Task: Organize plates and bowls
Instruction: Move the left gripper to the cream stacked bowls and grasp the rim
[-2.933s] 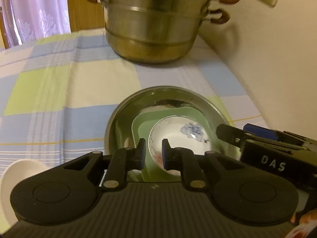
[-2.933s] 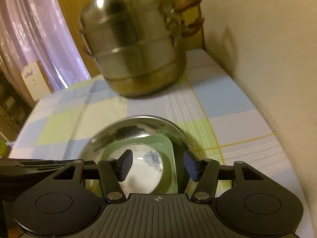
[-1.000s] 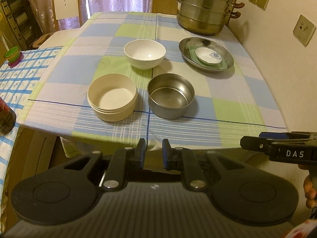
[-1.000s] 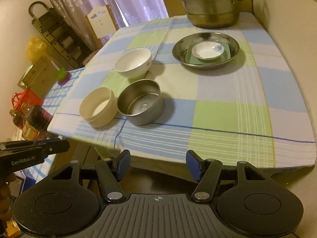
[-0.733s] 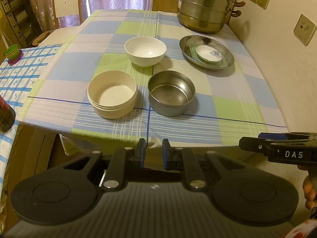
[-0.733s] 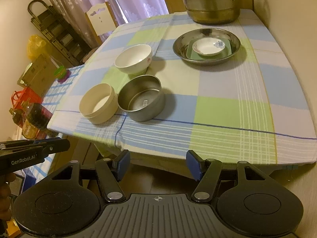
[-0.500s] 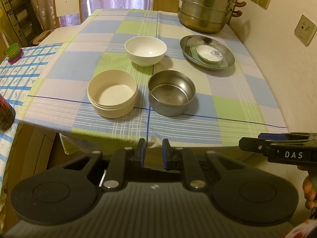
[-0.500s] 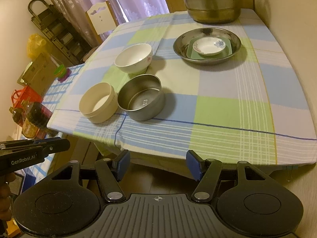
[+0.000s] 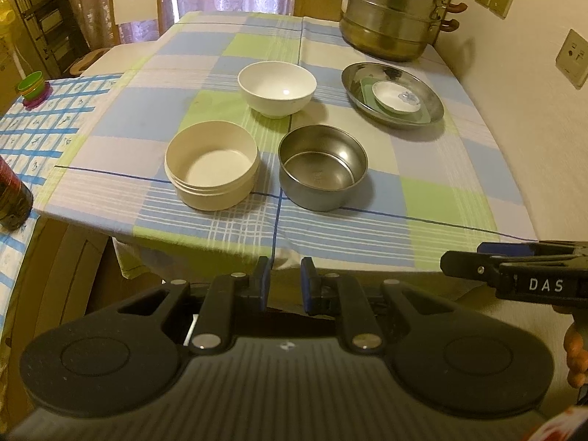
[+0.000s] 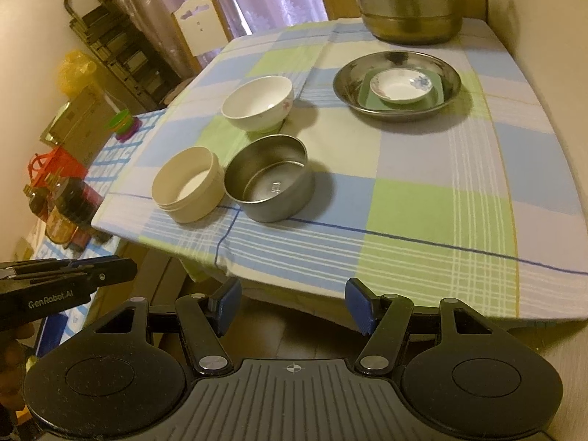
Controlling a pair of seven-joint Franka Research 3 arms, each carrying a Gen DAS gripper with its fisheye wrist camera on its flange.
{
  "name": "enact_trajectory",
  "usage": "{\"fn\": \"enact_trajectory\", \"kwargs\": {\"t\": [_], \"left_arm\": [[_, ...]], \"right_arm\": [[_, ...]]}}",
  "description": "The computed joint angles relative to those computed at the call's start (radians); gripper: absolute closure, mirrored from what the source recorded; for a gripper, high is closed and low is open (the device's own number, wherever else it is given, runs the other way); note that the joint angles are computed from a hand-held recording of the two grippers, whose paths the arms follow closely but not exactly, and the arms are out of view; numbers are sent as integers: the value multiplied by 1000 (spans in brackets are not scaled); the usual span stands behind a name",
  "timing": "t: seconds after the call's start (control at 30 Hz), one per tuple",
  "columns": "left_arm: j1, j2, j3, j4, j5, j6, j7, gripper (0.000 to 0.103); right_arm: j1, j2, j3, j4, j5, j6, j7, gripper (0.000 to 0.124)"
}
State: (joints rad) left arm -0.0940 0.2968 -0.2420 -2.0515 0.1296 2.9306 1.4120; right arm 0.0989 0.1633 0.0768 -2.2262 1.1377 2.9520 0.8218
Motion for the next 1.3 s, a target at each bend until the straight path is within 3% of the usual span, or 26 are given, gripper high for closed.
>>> {"fn": "enact_trajectory", "kwargs": {"t": [0.27, 0.43, 0.63, 0.97, 1.3], "left_arm": [[-57, -3, 82, -6, 115, 12, -151, 88], [-47, 16, 99, 22, 160, -1, -195, 88], [9, 74, 74, 101, 142, -22, -145, 88], [133, 222, -23, 313, -1, -119, 128, 88], [191, 380, -70, 546, -137, -240, 364, 85]], "right_arm": [[-9, 43, 21, 61, 77, -22, -94, 61], [-12, 80, 39, 116, 140, -43, -146, 61], [3, 138, 46, 193, 127, -59, -122, 61], [40, 281, 58, 364, -120, -35, 168, 62], [70, 432, 53, 546, -383, -41, 476, 62]]}}
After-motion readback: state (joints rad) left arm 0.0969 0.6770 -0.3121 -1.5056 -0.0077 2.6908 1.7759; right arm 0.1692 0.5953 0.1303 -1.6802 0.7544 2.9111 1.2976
